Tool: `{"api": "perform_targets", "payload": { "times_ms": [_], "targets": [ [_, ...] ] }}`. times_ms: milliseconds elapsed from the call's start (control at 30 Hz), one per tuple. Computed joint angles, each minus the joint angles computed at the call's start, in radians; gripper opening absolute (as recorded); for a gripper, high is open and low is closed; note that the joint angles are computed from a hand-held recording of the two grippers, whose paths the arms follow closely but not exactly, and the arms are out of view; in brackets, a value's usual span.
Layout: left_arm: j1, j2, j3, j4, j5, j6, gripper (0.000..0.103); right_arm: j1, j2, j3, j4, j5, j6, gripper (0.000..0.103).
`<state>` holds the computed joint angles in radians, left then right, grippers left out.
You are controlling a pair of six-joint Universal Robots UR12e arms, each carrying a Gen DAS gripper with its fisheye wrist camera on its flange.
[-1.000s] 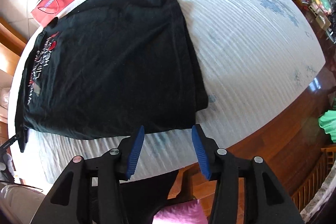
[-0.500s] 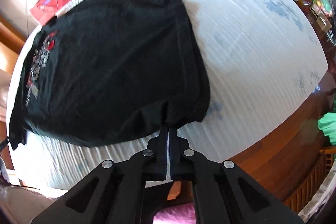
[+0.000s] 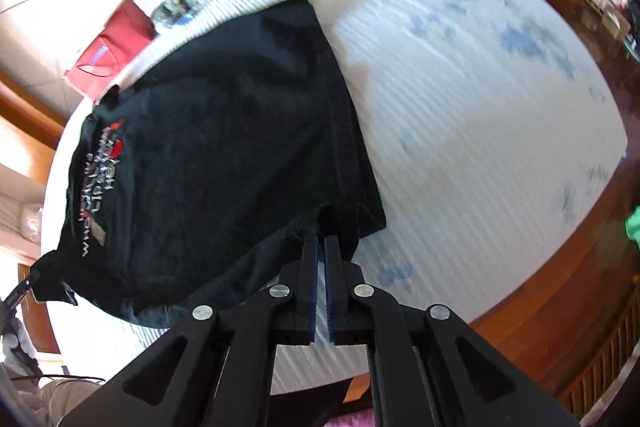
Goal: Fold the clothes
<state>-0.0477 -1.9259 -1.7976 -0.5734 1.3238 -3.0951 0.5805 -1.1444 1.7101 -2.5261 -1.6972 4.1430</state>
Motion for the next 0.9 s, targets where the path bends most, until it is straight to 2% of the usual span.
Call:
{"api": "perform_targets", "payload": {
  "times_ms": [67,133,267,367,400,433,500,567,600,633,667,733,833,900],
  "targets": [
    [0.001,-0.006,-0.001,-0.014,0.009,0.000,0.005,-0.003,0.002,0.007,0.011,0.025,0.032,0.029],
    [0.002,-0.012,-0.001,-0.028,0.017,0.001,0.005,-0.004,0.001,0.016,0.014,0.036,0.063,0.034],
    [0.002,-0.025,-0.001,-0.063,0.028,0.019,0.007,0.000,-0.004,0.035,0.009,0.033,0.095,0.035],
    [0.000,-0.031,-0.007,-0.094,0.043,0.027,0.024,0.005,0.003,0.029,0.015,0.034,0.079,0.035],
    [0.000,-0.031,-0.010,-0.105,0.038,0.033,0.037,0.005,0.006,0.027,0.015,0.037,0.069,0.035],
    [0.001,-0.031,-0.015,-0.112,0.030,0.041,0.041,0.004,0.009,0.026,0.016,0.040,0.059,0.036],
    [-0.002,-0.031,-0.025,-0.109,0.014,0.049,0.042,0.006,0.016,0.019,0.021,0.033,0.039,0.036],
    [-0.006,-0.031,-0.035,-0.095,0.003,0.052,0.041,0.009,0.023,0.010,0.028,0.020,0.019,0.037],
    [-0.009,-0.031,-0.037,-0.089,0.004,0.047,0.029,0.011,0.027,0.005,0.031,0.014,0.009,0.035],
    [-0.010,-0.029,-0.037,-0.089,0.001,0.042,0.006,0.013,0.030,0.001,0.035,0.009,0.002,0.017],
    [-0.009,-0.024,-0.041,-0.082,-0.008,0.037,0.007,0.015,0.030,-0.005,0.039,0.006,0.000,0.001],
    [-0.002,-0.008,-0.050,-0.068,-0.038,0.026,0.006,0.019,0.027,-0.013,0.042,-0.005,-0.005,0.001],
    [0.028,0.039,-0.073,-0.055,-0.131,0.001,0.006,0.021,-0.008,0.004,0.023,-0.027,-0.011,0.001],
    [0.034,0.069,-0.084,-0.064,-0.112,0.013,0.006,0.017,-0.035,0.014,0.039,-0.018,-0.021,0.001]
  ]
}}
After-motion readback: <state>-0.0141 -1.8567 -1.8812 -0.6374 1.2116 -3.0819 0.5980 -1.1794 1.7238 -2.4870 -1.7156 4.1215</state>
